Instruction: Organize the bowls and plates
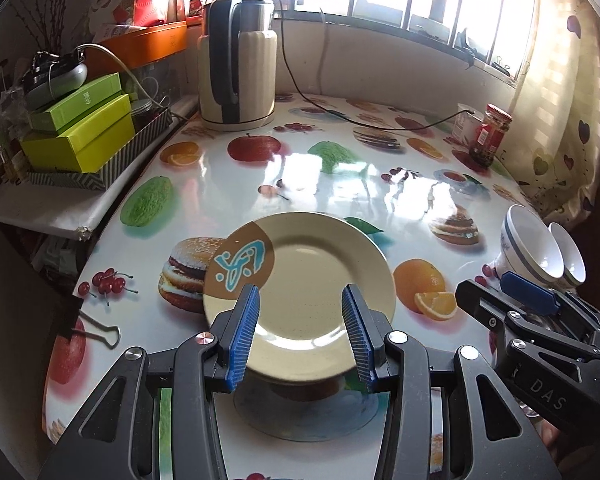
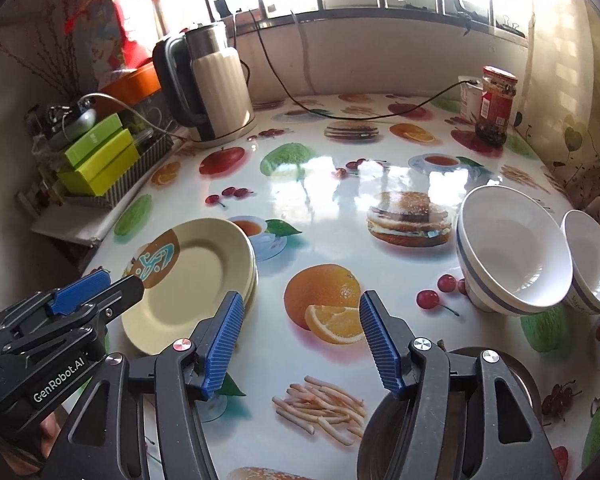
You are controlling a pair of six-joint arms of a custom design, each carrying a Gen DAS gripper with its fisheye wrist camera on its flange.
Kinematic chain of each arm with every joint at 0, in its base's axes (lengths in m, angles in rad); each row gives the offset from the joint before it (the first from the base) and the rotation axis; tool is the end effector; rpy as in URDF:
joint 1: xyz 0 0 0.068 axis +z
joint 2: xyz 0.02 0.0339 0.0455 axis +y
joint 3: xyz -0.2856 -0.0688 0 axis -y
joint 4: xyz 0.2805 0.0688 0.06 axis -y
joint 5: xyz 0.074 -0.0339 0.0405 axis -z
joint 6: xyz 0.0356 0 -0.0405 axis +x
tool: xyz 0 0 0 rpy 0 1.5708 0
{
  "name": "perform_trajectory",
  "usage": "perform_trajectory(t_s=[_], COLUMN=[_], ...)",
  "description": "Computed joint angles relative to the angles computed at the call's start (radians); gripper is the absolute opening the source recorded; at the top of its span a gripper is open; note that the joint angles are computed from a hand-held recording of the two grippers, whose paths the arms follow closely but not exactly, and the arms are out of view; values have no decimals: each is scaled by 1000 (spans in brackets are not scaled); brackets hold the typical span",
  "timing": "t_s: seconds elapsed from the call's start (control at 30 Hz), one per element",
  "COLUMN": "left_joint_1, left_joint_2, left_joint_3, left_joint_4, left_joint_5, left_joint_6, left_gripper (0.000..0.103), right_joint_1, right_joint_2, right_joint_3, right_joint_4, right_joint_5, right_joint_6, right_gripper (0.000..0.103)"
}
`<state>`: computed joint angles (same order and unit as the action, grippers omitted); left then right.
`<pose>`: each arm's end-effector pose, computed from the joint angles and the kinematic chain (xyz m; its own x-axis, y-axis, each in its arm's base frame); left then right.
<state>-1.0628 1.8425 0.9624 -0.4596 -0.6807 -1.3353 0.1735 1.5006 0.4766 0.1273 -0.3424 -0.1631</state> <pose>0.1873 -0.2904 0.1117 -0.7026 -0.2916 -0.6491 -0.3184 0.9446 -0.0798 0.2582 0.0574 0.1060 -0.6994 -0.2779 -0.6585 -0.4891 0.8579 0.1575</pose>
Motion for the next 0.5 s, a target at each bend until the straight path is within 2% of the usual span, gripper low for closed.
perform_trajectory(t_s=[0.2,0.5], left_joint_1=[-9,-6], left_joint_2=[68,135], left_joint_3=[109,211], left_joint_4=[-91,-50], left_joint_5=[4,25], left_joint_6=[16,108], left_gripper=[44,44], right_joint_1=[-70,-211], right_joint_2=[-56,-100], right_joint_3=[-26,-29], right_joint_4=[-14,-37], right_joint_5=[-15,-55], right_joint_6=[-31,-72], right_gripper=[61,61])
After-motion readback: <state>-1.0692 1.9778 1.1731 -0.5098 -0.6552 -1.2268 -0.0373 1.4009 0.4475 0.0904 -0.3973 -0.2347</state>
